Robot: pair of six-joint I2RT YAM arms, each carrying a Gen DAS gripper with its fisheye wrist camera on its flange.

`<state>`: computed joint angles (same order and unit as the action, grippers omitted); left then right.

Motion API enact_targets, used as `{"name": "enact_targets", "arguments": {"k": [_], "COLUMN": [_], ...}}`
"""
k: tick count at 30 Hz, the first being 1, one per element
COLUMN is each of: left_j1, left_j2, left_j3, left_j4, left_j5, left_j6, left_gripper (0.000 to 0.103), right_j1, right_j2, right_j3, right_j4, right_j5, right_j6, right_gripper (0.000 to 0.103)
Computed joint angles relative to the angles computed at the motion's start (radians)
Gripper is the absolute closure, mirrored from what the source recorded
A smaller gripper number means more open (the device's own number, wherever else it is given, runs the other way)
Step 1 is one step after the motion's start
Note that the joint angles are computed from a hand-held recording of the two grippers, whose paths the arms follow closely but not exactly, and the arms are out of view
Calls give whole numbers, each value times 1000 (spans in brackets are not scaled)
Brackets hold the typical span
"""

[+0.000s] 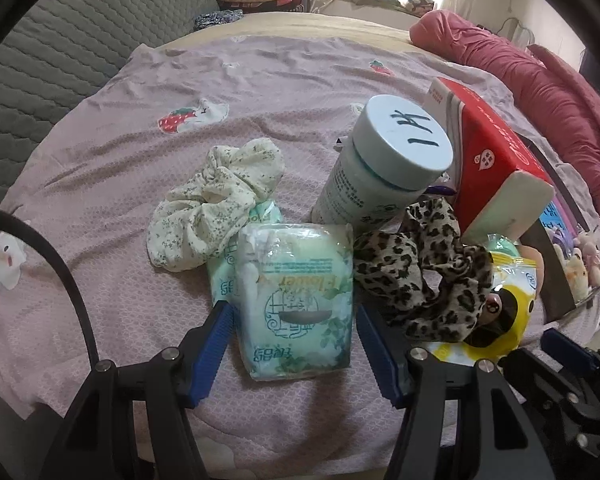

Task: Organize soft objects
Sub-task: 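Grasp the wipes pack with the left gripper while the right gripper grasps the yellow snack bag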

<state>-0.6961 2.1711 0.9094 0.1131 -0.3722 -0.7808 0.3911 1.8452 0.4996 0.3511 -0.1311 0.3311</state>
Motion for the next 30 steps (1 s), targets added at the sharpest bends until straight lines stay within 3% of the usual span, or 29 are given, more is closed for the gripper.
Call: {"name": "enact_targets", "arguments": {"k": [11, 13, 18, 23, 30], "left_j1": [25, 26, 32, 59, 65], "left_j2": [-14, -15, -19, -37, -65], "left_j3": [-61, -62, -77, -126, -189], "left_j4": [98, 102, 126, 190, 268], "left_j5": [31, 33, 40, 84, 103], "left_j6": [11, 12, 16, 5, 5], "left_gripper": [44, 45, 51, 56, 60], "right_j1": [9, 8, -14, -58, -81], "right_j2": [142, 163, 198, 197, 119], "right_j3": [91, 103, 116, 89, 18], "right_j4": [29, 39, 71, 126, 189], "right_j5": [-31, -43, -86, -154, -154], "right_j6": [34, 35, 36, 41, 22], "right_gripper": [28, 42, 65, 75, 82]}}
